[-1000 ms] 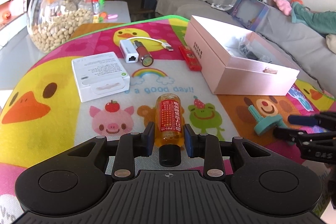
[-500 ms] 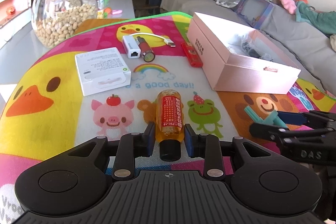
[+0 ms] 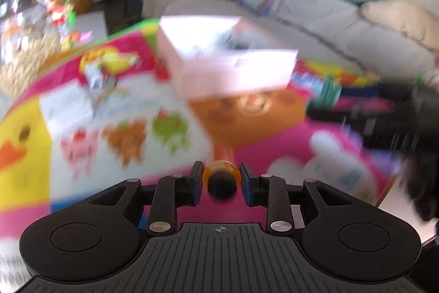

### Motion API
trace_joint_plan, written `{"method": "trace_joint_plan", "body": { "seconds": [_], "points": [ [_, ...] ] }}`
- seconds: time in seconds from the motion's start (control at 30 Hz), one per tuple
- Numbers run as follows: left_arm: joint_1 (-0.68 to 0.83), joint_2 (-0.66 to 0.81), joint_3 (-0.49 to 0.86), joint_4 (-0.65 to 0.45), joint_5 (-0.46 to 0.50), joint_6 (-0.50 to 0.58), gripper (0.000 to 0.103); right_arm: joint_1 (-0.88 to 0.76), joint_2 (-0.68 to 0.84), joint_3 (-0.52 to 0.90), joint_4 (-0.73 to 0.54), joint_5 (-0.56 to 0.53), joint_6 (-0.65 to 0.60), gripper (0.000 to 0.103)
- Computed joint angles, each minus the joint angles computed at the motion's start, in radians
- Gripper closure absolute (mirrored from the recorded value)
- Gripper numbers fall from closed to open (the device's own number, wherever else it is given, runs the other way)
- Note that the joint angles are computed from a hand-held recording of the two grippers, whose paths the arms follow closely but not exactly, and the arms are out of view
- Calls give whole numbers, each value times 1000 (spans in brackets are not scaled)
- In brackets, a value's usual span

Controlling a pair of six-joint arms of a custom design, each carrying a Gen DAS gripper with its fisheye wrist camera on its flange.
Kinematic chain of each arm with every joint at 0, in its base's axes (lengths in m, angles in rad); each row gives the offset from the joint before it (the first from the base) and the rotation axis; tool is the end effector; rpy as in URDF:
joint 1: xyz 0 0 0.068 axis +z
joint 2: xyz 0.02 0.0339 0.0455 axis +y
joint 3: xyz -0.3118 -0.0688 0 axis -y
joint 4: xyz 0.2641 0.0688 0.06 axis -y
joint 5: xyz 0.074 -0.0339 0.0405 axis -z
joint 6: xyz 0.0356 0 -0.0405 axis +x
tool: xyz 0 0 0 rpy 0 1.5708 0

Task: Organize rigid objects
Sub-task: 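Carry the orange bottle into the pink box and open the left gripper, then carry the teal toy into the pink box and open the right gripper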

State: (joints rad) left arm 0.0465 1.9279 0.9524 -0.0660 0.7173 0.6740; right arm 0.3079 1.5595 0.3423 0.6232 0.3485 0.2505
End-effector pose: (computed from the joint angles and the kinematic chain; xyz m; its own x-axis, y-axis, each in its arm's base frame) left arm 0.3784 -0.0058 0.1336 -0.4886 0.4481 -0.7486 0.7698 0.6253 -0.1282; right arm 0.2450 0.0652 0.1382 -0.5205 0.0790 -0.8502 0.1175 0.9929 0.0203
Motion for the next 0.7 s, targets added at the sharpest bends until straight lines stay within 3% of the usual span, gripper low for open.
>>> {"method": "trace_joint_plan", "body": {
  "seconds": [0.1,0.2,0.33,0.4,0.47,0.57,0.7],
  "points": [
    [-57,-44,55,19,21,-82,71,9,-16,-34,28,16,1,32],
    [-139,-71,98,179,11,-217,71,-3,-13,-49,47,12,11,32],
    [-215,29,284,308,45,-498,71,-26,4,-48,58,7,16,32],
    [-234,89,381,281,58,-575,73,-35,14,-49,64,9,18,32],
    [-235,110,382,344,53,-634,73,-46,23,-52,69,6,20,32],
    [-209,112,312,427,52,-642,73,-80,50,-48,72,-21,27,32],
    [-144,120,254,322,52,-508,73,-112,83,-10,45,-52,37,32]
  ]
}}
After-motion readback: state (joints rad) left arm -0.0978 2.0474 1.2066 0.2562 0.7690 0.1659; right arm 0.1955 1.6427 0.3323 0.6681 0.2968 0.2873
